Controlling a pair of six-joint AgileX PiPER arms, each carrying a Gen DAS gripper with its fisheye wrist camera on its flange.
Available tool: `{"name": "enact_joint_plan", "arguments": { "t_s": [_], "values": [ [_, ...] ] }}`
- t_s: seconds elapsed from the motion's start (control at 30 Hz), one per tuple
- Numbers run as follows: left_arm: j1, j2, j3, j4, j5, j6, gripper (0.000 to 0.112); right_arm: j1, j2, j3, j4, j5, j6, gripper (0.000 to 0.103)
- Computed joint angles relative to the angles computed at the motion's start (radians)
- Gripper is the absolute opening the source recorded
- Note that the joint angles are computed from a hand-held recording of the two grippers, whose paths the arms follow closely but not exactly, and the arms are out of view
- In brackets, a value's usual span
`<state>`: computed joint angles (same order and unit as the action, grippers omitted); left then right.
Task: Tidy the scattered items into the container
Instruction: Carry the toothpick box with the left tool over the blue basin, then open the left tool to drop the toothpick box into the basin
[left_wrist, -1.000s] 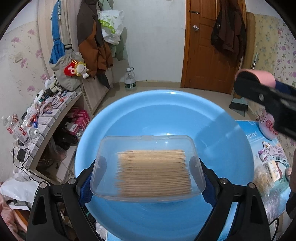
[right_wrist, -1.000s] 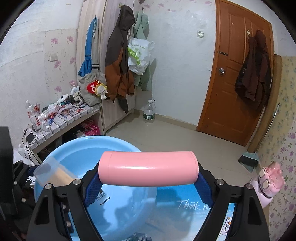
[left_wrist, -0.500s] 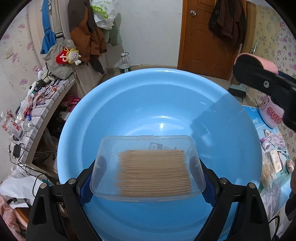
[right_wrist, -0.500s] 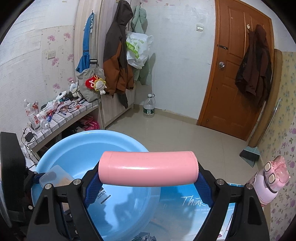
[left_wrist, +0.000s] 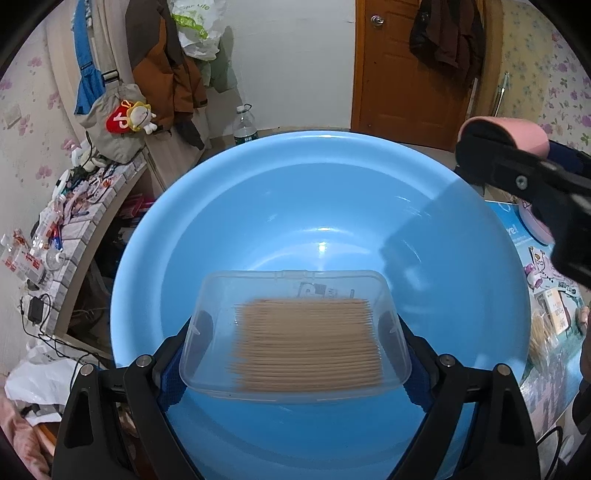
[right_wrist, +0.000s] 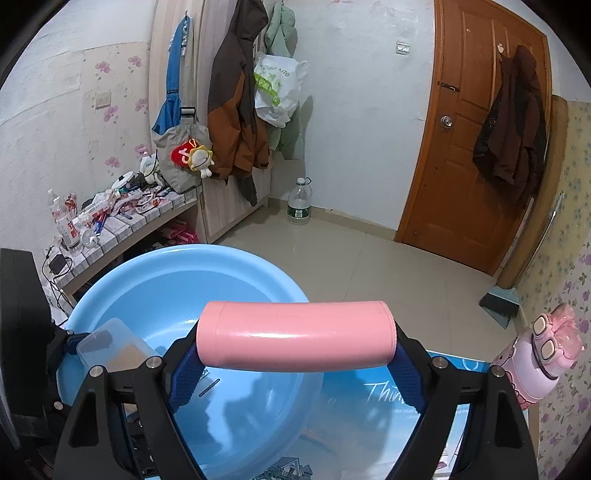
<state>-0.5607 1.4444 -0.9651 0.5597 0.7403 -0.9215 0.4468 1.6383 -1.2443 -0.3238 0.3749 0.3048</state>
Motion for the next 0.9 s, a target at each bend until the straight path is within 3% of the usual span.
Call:
{"name": "enact_joint_plan", "arguments": {
  "t_s": [0.13,0.2,0.47,0.7,0.9],
  "values": [
    [0.000,-0.021,0.018,0.002,-0.014,0.006,0.093,0.011,0.012,-0.008,0.015,0.008,-0.012,0.087],
    [-0.006,-0.032,0.027,0.022,-0.013,-0.009,0.100,0.024,0.019,-0.008,0.003,0.010,-0.002,0.087],
    [-0.017,-0.075,0.060,0.083,0.001,-0.030,0.101,0.053,0.051,-0.028,-0.005,0.023,-0.001,0.087],
    [-0.036,-0.197,0.135,0.170,0.008,-0.100,0.102,0.063,0.081,-0.040,0.020,0.036,-0.026,0.087],
    [-0.037,-0.305,0.196,0.246,-0.034,-0.155,0.103,0.067,0.104,-0.058,0.055,0.054,-0.071,0.087]
  ]
}}
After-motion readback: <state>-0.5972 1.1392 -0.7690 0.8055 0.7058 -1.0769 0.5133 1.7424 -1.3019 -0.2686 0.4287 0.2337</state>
